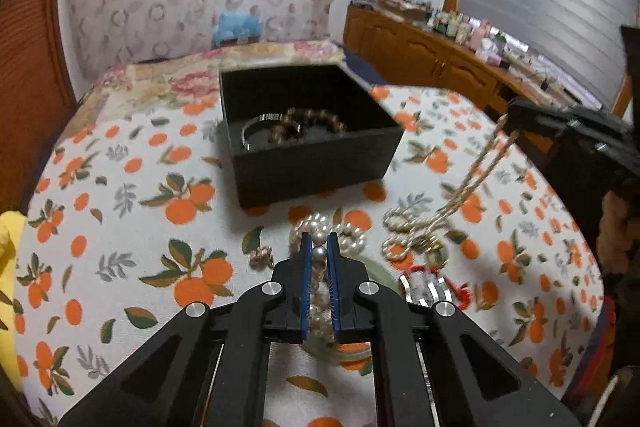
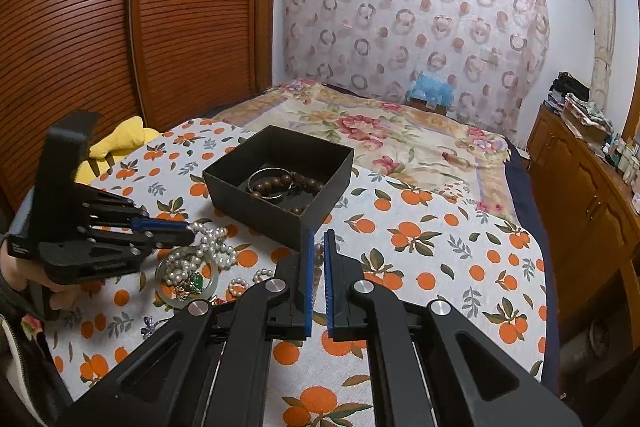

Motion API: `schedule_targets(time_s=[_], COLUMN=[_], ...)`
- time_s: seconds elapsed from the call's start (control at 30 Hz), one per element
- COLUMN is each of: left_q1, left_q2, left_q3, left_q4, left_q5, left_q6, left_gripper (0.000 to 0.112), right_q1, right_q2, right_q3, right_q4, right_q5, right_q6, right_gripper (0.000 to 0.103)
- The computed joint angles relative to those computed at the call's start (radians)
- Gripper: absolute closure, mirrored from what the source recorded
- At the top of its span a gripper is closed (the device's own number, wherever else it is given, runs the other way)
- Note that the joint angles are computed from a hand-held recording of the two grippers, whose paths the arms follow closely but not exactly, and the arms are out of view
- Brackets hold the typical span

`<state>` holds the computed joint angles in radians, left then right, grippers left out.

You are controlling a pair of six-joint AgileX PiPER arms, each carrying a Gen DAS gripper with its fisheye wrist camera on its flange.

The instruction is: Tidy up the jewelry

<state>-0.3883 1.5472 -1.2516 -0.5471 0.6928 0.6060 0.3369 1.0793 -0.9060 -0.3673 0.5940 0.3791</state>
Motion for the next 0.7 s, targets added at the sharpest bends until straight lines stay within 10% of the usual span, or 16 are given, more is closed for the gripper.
schedule_targets(time_s=[0.7], left_q1=[0.032], left_q2=[0.022], left_q3=[-0.425], left_q4=[-0.098], left_q5=[0.216], left_q6=[-0.006], left_gripper=[0.106], right_q1=[-0.047], right_q2=[0.07], right_q3=[-0.337], right_q4=[0.105], right_q5=[0.042], right_q6=[-0.182], right_gripper=[0.098])
